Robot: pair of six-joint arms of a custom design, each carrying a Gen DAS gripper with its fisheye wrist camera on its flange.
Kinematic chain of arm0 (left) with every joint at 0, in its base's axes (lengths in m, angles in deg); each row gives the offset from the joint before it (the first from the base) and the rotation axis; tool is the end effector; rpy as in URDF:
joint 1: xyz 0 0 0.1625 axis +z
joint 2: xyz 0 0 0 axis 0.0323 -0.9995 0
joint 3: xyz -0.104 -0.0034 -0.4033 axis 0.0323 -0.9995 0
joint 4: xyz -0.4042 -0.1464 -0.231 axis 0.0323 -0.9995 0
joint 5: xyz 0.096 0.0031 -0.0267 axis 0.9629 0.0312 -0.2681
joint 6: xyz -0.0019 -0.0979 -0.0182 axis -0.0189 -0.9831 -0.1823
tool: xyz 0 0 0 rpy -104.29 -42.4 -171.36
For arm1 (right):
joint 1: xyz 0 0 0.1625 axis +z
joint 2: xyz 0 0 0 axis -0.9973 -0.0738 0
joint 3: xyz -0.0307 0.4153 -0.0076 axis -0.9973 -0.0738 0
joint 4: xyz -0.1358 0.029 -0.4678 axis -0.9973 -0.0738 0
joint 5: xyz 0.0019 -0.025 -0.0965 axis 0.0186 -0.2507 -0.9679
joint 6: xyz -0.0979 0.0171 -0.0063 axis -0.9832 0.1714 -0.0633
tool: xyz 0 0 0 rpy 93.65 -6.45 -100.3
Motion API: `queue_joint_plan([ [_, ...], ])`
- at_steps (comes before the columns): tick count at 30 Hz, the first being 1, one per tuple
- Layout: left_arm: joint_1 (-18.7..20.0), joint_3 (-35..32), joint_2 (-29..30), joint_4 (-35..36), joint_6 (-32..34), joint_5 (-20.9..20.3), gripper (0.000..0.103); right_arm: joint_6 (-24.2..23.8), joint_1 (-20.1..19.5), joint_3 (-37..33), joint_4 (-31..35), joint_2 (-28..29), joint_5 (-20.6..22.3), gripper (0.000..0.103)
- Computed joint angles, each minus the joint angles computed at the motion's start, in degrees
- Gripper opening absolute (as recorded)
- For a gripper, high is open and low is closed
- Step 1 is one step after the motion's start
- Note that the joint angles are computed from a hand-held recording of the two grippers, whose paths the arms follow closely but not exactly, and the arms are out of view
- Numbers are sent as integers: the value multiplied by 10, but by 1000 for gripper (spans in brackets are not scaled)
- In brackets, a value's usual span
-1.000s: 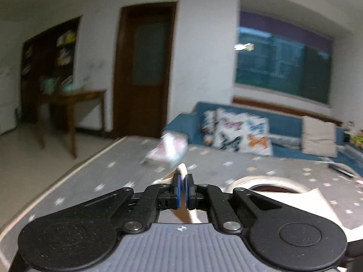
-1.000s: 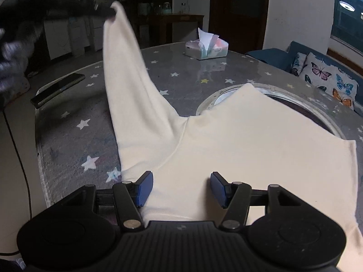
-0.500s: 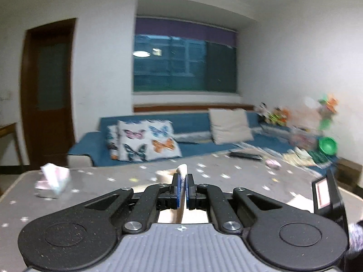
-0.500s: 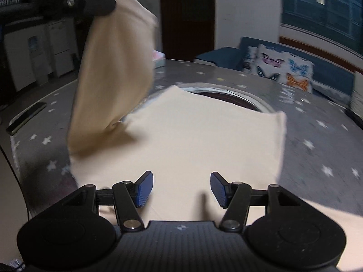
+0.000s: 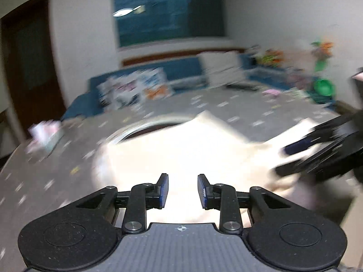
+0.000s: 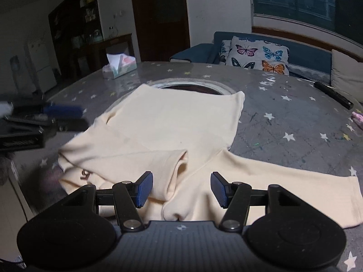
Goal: Fold clothes
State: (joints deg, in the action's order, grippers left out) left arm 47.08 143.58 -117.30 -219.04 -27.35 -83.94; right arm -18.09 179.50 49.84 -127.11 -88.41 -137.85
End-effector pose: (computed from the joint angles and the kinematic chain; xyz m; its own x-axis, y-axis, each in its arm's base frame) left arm -0.3426 -0.6403 0.0153 -0.3305 0.8108 -0.4832 0.9406 0.2406 -0.2396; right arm 0.1085 -0.4562 0.2842 -0.7660 0.1736 0.6189 -0.4041 0.6187 -0.6737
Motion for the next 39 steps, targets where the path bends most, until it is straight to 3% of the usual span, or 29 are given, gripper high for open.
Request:
queue_joint_plan([
  [5, 23, -27, 13, 23, -41, 58, 29, 11, -7, -23, -1, 27, 15, 54],
  [8, 33, -43, 17, 43, -66, 55, 29, 30, -13, -40, 12, 42, 21, 51],
  [15, 44, -87, 43, 84, -90, 39, 29, 66, -19, -43, 41, 43, 27, 27],
  [20, 49, -96, 53, 79, -95, 29, 9, 66, -17, -37, 35, 40, 28, 8],
  [26, 48, -76, 44, 26, -114, 37, 2, 45, -12, -27, -24, 36, 51, 6],
  [33, 56, -88, 43, 43, -138, 67, 2, 51, -18, -32, -8, 40, 8, 11],
  [39, 50, -82, 36, 41, -109, 25, 4, 17, -6, -45, -31, 59, 24, 17],
])
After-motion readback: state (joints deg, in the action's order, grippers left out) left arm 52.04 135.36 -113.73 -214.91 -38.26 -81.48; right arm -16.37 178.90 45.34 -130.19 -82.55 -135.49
